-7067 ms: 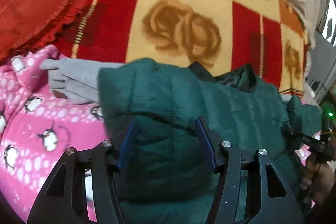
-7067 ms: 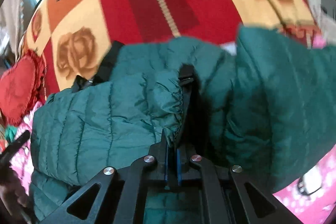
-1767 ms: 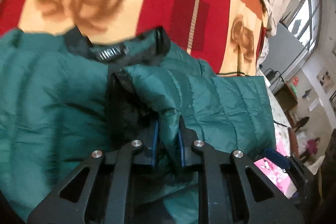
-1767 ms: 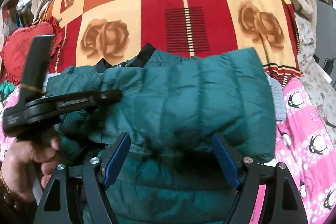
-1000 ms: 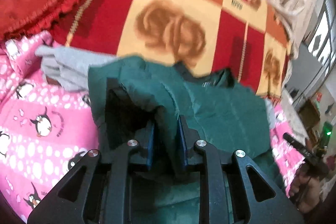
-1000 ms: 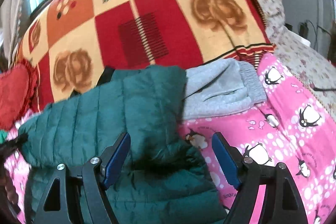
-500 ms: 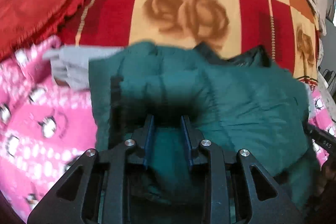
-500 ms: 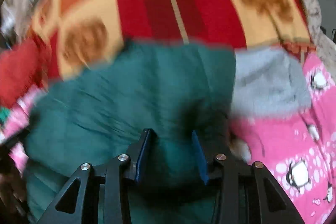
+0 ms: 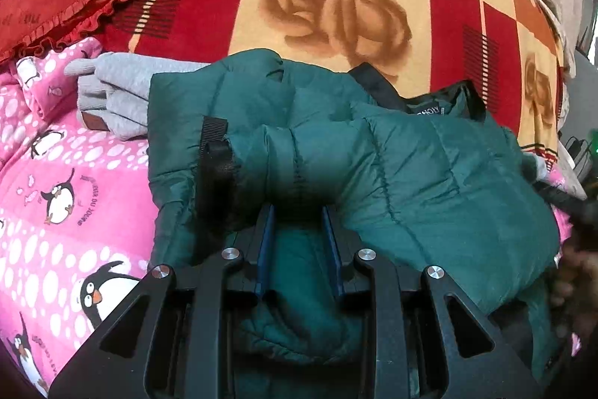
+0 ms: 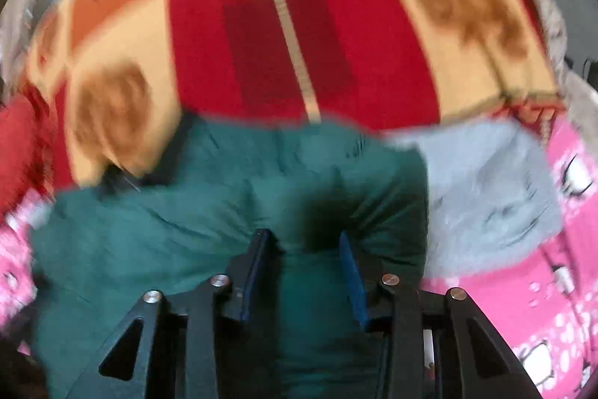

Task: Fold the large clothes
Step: 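Fold the hem up toward the collar with both tools and open them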

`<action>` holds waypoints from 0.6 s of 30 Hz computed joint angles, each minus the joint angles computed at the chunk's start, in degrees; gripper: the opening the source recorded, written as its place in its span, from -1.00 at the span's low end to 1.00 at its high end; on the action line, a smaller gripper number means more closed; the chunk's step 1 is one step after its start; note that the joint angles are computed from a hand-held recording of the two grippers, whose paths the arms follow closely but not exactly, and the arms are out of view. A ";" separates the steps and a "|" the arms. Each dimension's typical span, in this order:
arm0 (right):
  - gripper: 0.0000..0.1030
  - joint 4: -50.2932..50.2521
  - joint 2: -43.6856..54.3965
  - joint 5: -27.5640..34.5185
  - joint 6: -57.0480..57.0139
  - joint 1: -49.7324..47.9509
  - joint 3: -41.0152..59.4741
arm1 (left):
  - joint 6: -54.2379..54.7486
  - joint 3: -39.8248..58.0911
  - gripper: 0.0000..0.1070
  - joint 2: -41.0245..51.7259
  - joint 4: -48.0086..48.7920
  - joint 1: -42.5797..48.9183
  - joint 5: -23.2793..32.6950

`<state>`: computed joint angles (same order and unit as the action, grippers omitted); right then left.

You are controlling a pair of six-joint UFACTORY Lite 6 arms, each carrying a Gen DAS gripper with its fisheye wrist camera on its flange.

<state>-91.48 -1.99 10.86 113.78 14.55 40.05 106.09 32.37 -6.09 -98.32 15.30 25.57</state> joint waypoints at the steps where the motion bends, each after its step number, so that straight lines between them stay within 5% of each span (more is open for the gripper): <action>1: -0.29 -3.60 0.62 -1.64 3.69 -1.55 0.13 | 0.14 0.06 -0.53 0.11 0.06 -0.16 -0.02; 3: -0.30 -3.60 -0.06 -0.69 3.86 -1.32 -0.15 | 0.41 0.22 -0.53 0.26 -0.43 -0.83 -0.95; 10: -0.29 21.39 -11.70 10.73 -19.52 15.72 0.68 | 1.07 0.19 -0.53 0.20 -1.66 -1.45 -1.96; 18: -0.16 29.31 3.46 14.14 -30.01 27.67 8.04 | 1.36 0.24 -0.53 0.76 -2.27 -1.27 -1.26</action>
<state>-62.17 1.48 25.00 83.77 42.22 48.09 107.45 32.62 -5.32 -100.59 14.03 24.31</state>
